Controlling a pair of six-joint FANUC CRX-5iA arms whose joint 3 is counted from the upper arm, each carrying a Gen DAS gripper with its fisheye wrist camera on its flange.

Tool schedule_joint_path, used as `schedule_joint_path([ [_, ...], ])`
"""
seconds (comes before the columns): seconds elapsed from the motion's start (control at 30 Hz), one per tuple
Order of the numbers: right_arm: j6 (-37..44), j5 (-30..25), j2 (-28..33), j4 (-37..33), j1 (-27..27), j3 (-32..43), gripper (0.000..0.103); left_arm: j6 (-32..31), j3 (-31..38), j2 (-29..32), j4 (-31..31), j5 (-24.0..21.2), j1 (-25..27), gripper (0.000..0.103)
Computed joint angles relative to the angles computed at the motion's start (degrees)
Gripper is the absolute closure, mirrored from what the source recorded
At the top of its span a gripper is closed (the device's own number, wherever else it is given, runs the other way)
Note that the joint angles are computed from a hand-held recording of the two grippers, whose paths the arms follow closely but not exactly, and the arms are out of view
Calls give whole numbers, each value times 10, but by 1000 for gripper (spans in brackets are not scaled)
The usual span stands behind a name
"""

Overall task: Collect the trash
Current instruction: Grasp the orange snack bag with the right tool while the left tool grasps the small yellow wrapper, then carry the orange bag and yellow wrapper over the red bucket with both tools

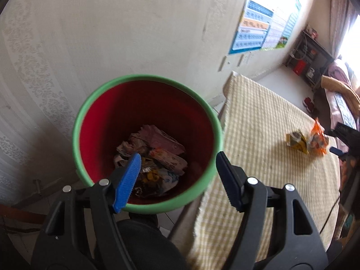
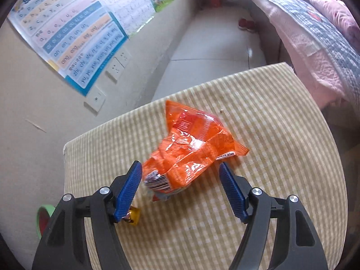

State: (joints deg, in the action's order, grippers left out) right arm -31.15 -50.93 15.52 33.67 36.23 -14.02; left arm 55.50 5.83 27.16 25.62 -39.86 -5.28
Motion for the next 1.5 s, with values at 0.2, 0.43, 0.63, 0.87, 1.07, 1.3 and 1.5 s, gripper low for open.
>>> schedule_joint_path([
  [0.2, -75, 178, -37, 58, -31, -90, 54, -28, -5, -1, 1, -18, -27, 37],
  [0.43, -175, 208, -116, 196, 10, -188, 57, -75, 45, 47, 60, -72, -86, 37],
  [0.63, -240, 139, -162, 196, 112, -244, 56, -55, 143, 121, 50, -107, -152, 34],
  [0.87, -254, 102, -165, 171, 163, -255, 56, 26, 287, 211, -49, -184, -199, 35],
  [1.07, -294, 111, -173, 195, 169, -274, 56, 17, 278, 198, -66, -178, -205, 72],
  [1.3, -286, 102, -165, 193, 177, -262, 56, -35, 184, 126, -58, -123, -190, 75],
  [1.5, -196, 96, -146, 144, 186, -221, 55, -90, 88, 60, -22, -93, -165, 75],
])
